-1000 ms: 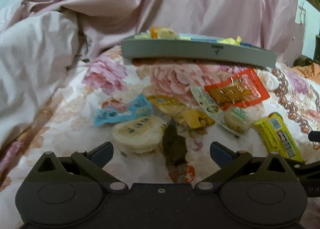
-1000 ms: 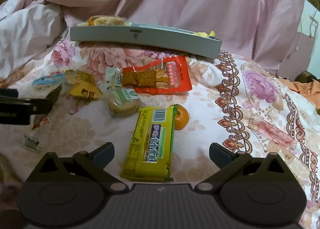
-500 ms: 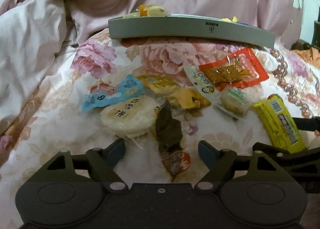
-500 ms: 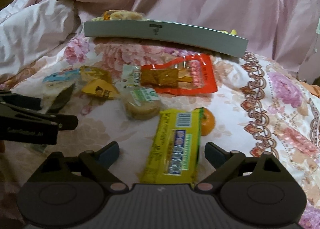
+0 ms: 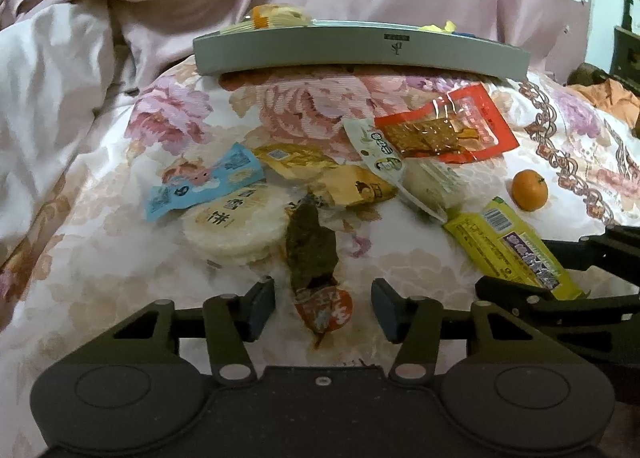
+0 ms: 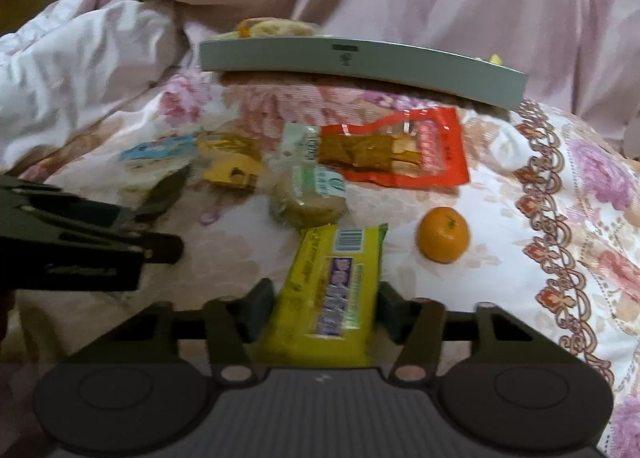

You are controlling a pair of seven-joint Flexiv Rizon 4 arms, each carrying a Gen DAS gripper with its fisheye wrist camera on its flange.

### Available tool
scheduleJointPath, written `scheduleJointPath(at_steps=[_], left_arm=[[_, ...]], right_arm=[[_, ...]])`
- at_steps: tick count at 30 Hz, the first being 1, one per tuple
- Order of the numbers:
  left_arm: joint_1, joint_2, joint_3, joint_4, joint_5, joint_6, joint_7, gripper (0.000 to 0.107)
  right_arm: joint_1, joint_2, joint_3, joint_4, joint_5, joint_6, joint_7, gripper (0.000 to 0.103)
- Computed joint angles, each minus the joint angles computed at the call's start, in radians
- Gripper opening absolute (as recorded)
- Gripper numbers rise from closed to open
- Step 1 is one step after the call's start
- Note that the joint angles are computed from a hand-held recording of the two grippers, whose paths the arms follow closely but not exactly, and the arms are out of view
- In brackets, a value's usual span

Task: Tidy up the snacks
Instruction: 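Grasp the brown jerky packet with the left tool while the right tool grasps the yellow wafer bar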

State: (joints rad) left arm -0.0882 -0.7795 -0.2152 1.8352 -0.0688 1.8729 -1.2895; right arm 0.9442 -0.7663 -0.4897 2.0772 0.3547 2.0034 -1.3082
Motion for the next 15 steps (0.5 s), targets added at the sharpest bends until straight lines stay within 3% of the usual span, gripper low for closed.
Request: scheduleJointPath(at_steps=[8,15], left_arm=[[-0.010,-0.016,0.015,-0.021,0.016,0.008,0.033,0.062],[-0.011,-0.014,0.017,-0.014,0.016,0.019,0.040,0.051]], right_arm=[[0.022,-0.001,-0.014,0.003,0.007,-0.005,-0.010,0.059],[0.034,0.000,-0.027,0.009,0.002,-0.016,0.001,0.059]])
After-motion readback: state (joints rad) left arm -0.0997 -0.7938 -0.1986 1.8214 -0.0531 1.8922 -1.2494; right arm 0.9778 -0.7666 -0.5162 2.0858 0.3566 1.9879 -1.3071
